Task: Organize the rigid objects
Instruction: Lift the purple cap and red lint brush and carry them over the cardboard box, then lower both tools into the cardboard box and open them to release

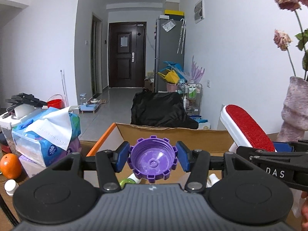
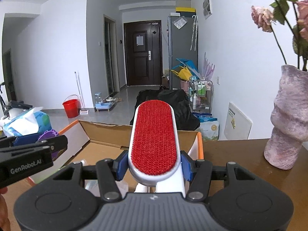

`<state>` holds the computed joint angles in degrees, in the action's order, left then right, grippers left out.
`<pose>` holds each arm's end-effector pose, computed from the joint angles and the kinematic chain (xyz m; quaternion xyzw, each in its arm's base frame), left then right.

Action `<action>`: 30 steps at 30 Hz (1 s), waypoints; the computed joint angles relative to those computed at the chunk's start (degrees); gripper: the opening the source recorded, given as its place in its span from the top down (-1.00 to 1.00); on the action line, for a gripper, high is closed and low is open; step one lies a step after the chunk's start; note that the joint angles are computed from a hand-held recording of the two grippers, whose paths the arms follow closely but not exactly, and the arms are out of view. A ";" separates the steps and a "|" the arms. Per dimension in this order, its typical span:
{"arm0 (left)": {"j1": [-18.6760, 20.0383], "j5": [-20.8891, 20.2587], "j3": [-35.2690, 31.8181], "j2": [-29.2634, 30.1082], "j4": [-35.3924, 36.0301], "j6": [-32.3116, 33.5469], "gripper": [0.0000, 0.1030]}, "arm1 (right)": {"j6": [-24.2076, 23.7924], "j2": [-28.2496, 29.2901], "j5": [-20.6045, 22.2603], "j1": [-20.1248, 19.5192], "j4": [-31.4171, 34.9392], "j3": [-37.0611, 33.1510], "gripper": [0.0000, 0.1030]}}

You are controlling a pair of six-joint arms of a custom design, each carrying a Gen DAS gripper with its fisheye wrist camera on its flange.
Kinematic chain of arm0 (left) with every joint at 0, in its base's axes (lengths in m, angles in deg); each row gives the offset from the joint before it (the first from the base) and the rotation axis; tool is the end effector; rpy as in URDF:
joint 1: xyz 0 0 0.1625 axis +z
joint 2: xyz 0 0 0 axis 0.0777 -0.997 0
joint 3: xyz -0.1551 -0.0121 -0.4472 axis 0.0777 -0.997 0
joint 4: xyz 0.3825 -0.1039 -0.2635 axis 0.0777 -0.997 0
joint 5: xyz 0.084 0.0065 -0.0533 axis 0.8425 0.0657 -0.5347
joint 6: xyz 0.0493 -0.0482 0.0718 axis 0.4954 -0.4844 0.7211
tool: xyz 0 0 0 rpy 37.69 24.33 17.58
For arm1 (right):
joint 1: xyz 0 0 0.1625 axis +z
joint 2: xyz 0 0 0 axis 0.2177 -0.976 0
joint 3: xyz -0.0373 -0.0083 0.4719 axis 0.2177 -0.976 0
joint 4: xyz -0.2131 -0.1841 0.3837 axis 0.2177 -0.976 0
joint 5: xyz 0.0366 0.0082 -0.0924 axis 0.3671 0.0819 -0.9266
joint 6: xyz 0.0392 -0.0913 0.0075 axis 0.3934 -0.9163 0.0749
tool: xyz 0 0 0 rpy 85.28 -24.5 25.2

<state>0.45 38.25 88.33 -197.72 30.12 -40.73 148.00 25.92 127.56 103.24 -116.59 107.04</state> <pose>-0.0730 -0.2338 0.1711 0.1241 0.7406 -0.5512 0.3637 0.2375 -0.2855 -0.0065 0.3176 -0.8237 0.4175 0.2153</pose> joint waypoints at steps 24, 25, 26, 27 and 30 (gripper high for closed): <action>17.05 9.44 1.27 8.80 -25.36 15.76 -0.06 | -5.56 5.01 -0.81 -1.22 1.77 -5.00 -0.06; 17.10 9.44 1.27 8.66 -25.19 15.64 -0.06 | -5.66 5.03 -0.82 -1.18 1.77 -5.03 -0.06; 17.51 9.73 1.42 8.91 -26.94 16.93 -0.06 | -5.76 5.00 -0.80 -1.17 1.81 -5.03 -0.06; 17.47 9.71 1.49 8.52 -26.94 17.11 -0.06 | -5.93 4.92 -0.83 -1.21 1.85 -5.02 -0.06; 17.48 9.55 1.86 8.06 -29.55 19.58 -0.06 | -6.14 5.28 -0.75 -1.08 2.10 -5.08 -0.07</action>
